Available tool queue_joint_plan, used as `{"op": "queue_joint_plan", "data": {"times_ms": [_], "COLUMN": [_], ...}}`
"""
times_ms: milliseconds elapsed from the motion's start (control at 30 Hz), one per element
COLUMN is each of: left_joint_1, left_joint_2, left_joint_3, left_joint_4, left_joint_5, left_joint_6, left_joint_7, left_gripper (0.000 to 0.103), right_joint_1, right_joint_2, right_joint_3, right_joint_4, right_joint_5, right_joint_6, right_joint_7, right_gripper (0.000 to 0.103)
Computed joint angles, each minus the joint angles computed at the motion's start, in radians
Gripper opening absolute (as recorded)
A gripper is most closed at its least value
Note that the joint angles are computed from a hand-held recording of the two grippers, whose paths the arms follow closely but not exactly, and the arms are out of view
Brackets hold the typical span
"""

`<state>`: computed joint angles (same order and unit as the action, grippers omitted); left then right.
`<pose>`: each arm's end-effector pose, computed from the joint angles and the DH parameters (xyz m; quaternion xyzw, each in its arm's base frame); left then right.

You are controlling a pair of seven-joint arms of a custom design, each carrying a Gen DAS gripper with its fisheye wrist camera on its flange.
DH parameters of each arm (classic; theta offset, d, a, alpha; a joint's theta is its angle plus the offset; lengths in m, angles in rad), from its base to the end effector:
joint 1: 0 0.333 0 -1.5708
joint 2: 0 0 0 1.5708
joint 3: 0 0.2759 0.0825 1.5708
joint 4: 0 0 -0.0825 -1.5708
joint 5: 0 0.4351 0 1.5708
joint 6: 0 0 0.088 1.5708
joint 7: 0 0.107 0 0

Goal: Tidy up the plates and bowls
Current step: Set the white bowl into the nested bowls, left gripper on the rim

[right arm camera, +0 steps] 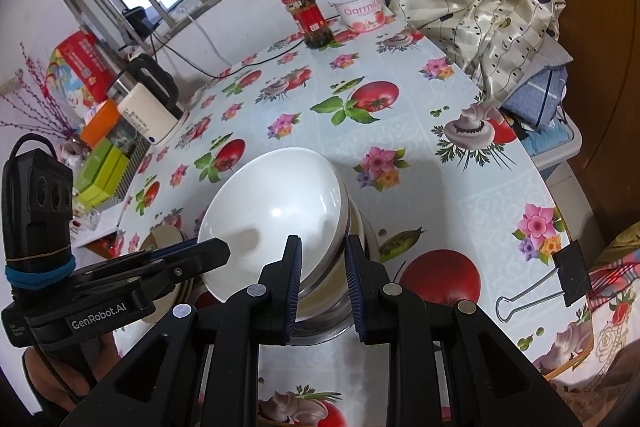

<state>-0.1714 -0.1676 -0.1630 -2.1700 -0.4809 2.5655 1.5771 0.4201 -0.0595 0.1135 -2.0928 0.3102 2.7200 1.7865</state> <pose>0.5647 -0.1910 0.4655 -0.6650 0.6755 -0.3176 0.0221 0.5454 0.3101 0.4643 -0.6893 0.6351 -0.0377 0.3466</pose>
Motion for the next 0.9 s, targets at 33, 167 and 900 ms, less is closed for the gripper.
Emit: {"op": "queue_joint_plan", "data": {"times_ms": [33,167,900], "left_joint_1": [0.000,-0.001,-0.010], "left_joint_2": [0.001,0.005,-0.002], "left_joint_3": [0.001,0.000,0.002], "left_joint_4": [0.000,-0.002,-0.027], "left_joint_5": [-0.002,-0.005,-0.027], "left_joint_6": [-0.002,-0.002,0.077], "left_joint_7": [0.002,0.007,0.046], "left_gripper": [0.026,0.026,0.026], "right_joint_1": [0.000,-0.001,-0.006], "right_joint_2": [0.001,0.003,0.006], "right_joint_3": [0.000,0.001,0.002], "right_joint_4": [0.001,0.000,-0.002], "right_joint_5": [0.002,-0.004,-0.045], "right_joint_6": [-0.003,-0.006,-0.001], "right_joint_7": [-0.002,-0.002,0.004], "right_gripper": [0.022,0.023,0.023]}}
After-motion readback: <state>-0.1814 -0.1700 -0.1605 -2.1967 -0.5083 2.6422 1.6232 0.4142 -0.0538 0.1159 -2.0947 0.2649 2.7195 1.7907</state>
